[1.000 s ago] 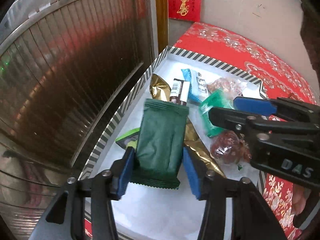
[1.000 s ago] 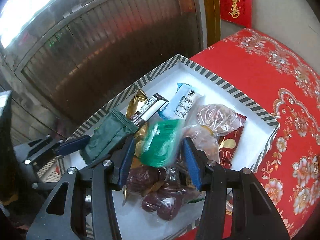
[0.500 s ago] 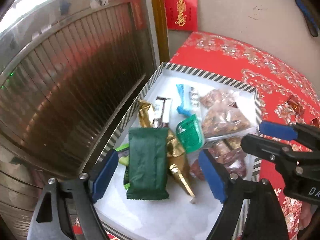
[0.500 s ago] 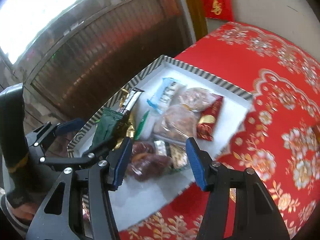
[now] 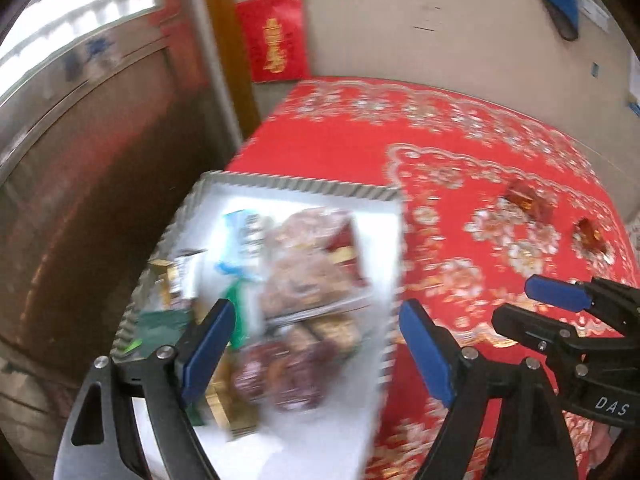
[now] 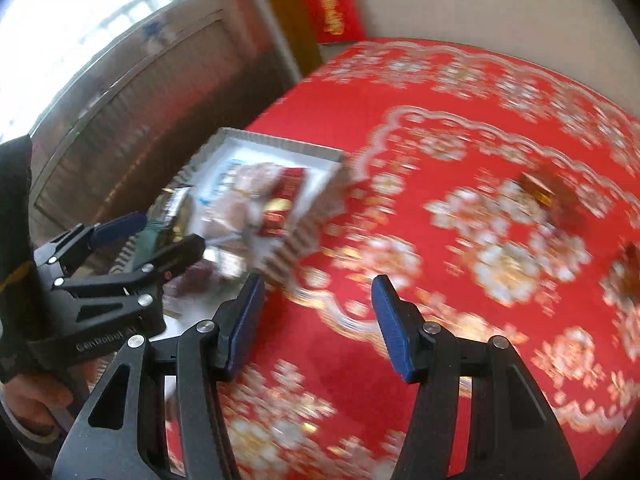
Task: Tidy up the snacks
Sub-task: 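Open both grippers and move them back over the red candies on the tablecloth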
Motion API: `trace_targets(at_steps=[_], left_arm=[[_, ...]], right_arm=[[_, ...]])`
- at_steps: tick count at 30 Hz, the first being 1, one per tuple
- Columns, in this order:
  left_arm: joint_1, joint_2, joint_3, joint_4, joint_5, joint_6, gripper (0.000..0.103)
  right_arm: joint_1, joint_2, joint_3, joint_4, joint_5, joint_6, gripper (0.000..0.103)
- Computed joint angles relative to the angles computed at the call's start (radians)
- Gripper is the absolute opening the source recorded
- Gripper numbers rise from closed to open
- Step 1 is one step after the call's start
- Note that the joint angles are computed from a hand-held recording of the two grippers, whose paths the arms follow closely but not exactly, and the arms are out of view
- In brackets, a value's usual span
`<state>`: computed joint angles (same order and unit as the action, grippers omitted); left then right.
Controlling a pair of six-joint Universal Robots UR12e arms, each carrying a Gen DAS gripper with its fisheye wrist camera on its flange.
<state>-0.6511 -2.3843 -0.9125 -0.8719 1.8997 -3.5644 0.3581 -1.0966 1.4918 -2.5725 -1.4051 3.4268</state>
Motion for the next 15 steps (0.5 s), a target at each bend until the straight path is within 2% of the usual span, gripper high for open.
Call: trace_targets(at_steps=[9, 12, 15], left_arm=[[-0.030, -0.136, 0.242, -0.076, -0.092, 0.077, 0.086], [-0.038, -0.203, 0.370, -0.141, -0.120, 0.097, 0.086], [-0.047, -0.293, 0.543, -0.222, -0.136, 0.104, 0.086]], right_arm=[[-0.065, -0.097, 0.143, -0.024, -0.084, 0.094, 0.056], [-0.088, -0.121, 0.177, -0.027, -0.102, 0.120, 0.056], [-0.106, -0.142, 0.209, -0.032, -0.117, 0.139, 0.056]])
